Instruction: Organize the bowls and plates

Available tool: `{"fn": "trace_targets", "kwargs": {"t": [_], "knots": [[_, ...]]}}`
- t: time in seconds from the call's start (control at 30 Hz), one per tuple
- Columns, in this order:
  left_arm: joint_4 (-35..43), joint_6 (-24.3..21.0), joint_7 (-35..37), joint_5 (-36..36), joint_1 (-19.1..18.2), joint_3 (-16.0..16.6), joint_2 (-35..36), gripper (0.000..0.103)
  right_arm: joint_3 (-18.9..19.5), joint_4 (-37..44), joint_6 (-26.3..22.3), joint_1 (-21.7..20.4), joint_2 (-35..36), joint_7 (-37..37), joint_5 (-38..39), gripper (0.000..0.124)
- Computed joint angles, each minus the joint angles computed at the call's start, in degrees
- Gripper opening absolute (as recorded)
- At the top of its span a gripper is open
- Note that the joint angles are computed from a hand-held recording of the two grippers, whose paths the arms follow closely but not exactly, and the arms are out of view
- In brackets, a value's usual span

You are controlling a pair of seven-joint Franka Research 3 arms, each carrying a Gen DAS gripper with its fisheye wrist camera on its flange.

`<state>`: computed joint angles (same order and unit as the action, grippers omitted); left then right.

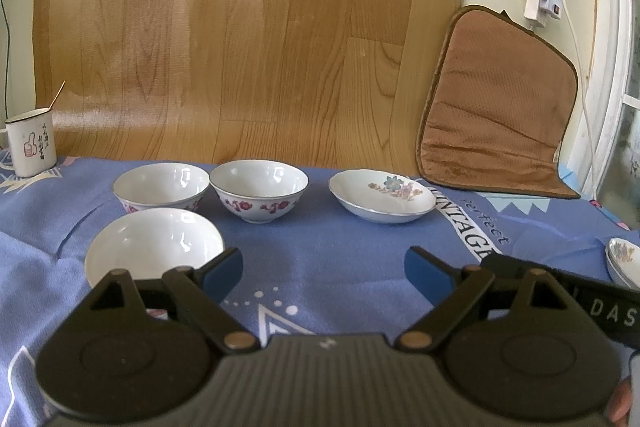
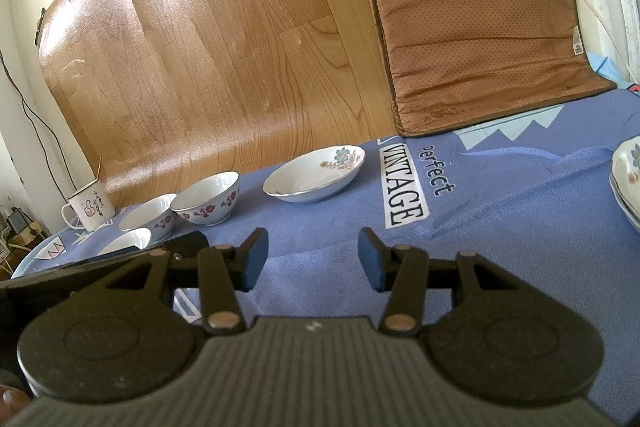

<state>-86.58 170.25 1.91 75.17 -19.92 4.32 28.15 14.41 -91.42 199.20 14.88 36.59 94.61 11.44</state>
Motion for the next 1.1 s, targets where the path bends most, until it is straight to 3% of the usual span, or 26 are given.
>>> {"fn": "trace_targets", "kwargs": {"t": [1.1], "knots": [[-0.03, 0.86, -0.67, -0.09, 0.04, 0.39, 0.11, 0.091, -0.25, -0.01, 0.35, 0.3, 0.16, -0.13, -0.07, 0.052]]}}
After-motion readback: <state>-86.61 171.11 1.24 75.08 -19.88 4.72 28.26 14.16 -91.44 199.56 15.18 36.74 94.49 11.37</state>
